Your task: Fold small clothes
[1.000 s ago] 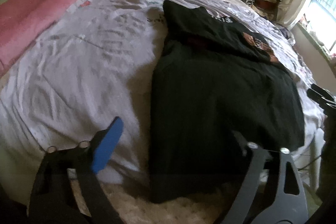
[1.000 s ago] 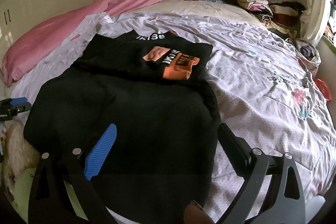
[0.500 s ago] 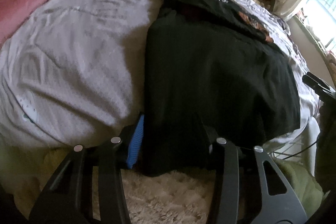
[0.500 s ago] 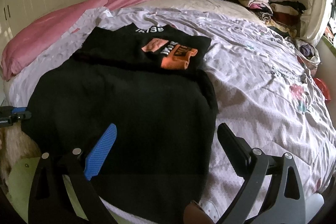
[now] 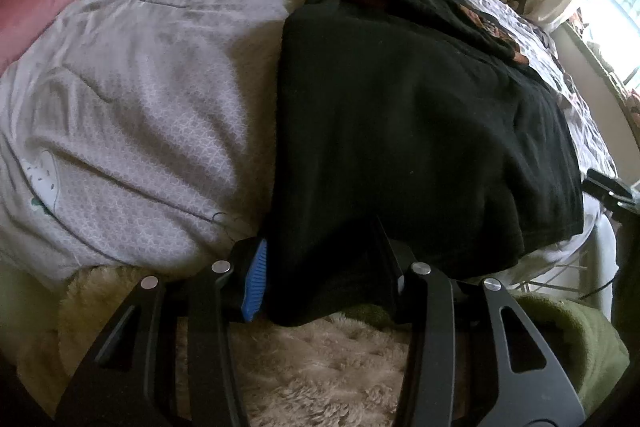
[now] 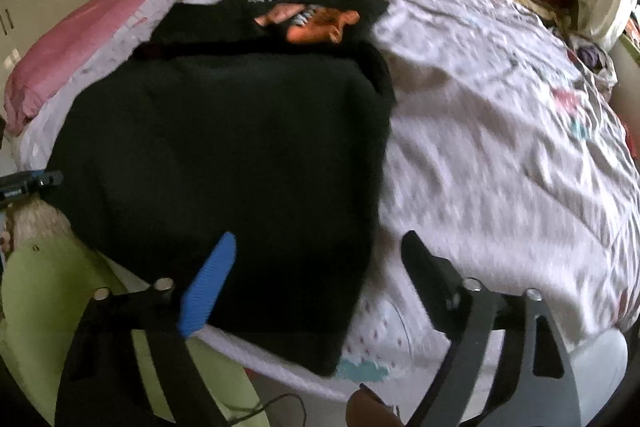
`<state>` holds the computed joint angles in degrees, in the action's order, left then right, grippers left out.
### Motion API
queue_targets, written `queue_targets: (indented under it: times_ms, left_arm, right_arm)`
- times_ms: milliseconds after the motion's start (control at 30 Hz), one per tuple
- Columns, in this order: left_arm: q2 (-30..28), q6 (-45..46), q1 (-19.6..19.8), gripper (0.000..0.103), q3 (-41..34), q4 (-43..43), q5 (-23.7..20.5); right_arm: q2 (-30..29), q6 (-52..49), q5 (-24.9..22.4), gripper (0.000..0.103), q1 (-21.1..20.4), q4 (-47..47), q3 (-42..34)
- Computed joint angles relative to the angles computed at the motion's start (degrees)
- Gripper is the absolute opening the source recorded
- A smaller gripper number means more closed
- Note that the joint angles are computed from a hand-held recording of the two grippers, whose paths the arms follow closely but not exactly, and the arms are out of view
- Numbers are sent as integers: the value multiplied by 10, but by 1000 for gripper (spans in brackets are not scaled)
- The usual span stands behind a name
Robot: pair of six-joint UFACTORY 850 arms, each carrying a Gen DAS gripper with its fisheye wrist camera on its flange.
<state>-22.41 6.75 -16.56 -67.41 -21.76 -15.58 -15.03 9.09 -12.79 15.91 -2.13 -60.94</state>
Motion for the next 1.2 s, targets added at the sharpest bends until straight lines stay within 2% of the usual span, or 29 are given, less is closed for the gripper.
queue_targets:
  times_ms: [133, 367, 433, 600, 767, 833, 933, 1000, 1067, 1133, 1200]
  left_arm:
    - [0, -6, -1, 36, 1, 5, 2]
    - [1, -1, 0, 36, 3, -3, 2]
    - [2, 5, 1, 36, 4, -12, 3]
    - [1, 22, 4, 36, 5, -33, 3]
    - [0, 34, 6, 37, 6, -52, 5]
    - [0, 28, 5, 37, 5, -45, 5]
    - [-1, 1, 3, 30, 3, -20, 7]
    - [1, -25, 2, 23, 3, 4, 10]
    - [9, -45, 0, 10, 9, 22, 22]
    - [19, -17, 1, 2, 14, -9, 29]
    - [28, 39, 2, 2, 18, -68, 34]
  right_arm:
    - [8, -84, -18, 66, -7, 89, 17]
    - [14, -143, -37, 43, -15, 158, 37]
    - [15, -159, -40, 32, -14, 173, 38]
    - [13, -192, -44, 31, -14, 204, 38]
    - [7, -324, -34, 31, -28, 358, 49]
    - [9, -362, -30, 21, -30, 392, 52]
    - [17, -392, -24, 9, -26, 406, 54]
    - [21, -411, -27, 8, -27, 420, 54]
    - [27, -437, -28, 7, -30, 442, 55]
    - [34, -479, -28, 7, -31, 485, 57]
    - [46, -539, -27, 7, -35, 548, 59]
